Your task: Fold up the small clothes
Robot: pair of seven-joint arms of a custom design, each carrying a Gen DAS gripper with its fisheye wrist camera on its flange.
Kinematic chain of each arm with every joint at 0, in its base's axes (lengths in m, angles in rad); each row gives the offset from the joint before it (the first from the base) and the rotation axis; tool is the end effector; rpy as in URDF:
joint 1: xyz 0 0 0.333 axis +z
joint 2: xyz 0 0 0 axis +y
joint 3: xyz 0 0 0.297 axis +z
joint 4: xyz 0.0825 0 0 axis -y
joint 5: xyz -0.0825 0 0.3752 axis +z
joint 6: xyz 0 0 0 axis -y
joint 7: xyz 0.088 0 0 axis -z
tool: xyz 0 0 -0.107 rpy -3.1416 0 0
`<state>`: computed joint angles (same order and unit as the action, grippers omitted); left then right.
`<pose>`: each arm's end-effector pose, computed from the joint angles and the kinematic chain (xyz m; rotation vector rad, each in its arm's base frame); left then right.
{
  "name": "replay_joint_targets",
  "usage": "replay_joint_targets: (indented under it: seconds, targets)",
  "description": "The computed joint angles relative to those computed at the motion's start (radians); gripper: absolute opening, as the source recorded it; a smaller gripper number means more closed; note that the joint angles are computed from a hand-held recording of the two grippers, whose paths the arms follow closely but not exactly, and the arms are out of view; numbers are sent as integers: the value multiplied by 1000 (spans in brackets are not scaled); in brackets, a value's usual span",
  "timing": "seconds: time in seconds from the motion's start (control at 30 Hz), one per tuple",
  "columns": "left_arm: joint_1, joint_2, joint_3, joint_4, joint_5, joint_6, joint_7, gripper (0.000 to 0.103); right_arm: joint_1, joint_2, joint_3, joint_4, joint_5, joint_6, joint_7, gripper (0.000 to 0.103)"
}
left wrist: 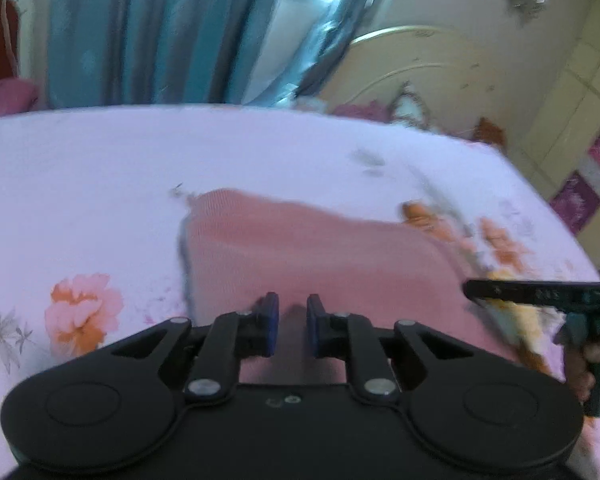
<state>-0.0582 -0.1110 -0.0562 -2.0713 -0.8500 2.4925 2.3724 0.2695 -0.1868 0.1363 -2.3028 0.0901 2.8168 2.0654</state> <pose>0.5537 -0.0605 0.5218 -1.5579 2.2527 -1.1844 0.4839 0.2060 0.4901 -1.5968 1.8692 -0.2557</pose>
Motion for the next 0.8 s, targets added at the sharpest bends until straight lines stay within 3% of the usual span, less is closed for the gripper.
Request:
replay_joint_targets:
  seconds: [0.07,0.13,0.27,0.43,0.5,0.53,0.7,0.8]
  targets:
    - [-6,-77,18,-68,-69,-17,69,19,67,-66,-53,-49,114,31,-78,38]
    - [-13,-162,47,-148,-105,-40,96,19,100,-152,-62,-106,231,25,-159,38]
    - [-19,-318,104,-286,-95,-115,28,19,159,-311,-69,-216,360,-35,-203,38]
    - [-47,-370,125,-369,-39,-102,-52,15,206,-341,-56,-255,460,-86,-213,38]
    - [-59,-364,120,-378,-11,-76,-73,15,209,-315,-37,-246,460,-67,-226,34]
    - [-67,-364,118,-381,1,-65,-81,15,200,-298,-25,-232,439,-72,-230,4]
    - [-117,-392,132,-384,23,-96,-59,15,109,-349,37,-220,304,-95,-150,3]
    - [-131,-389,110,-416,65,-81,-95,15,77,-366,56,-222,229,-175,-122,3]
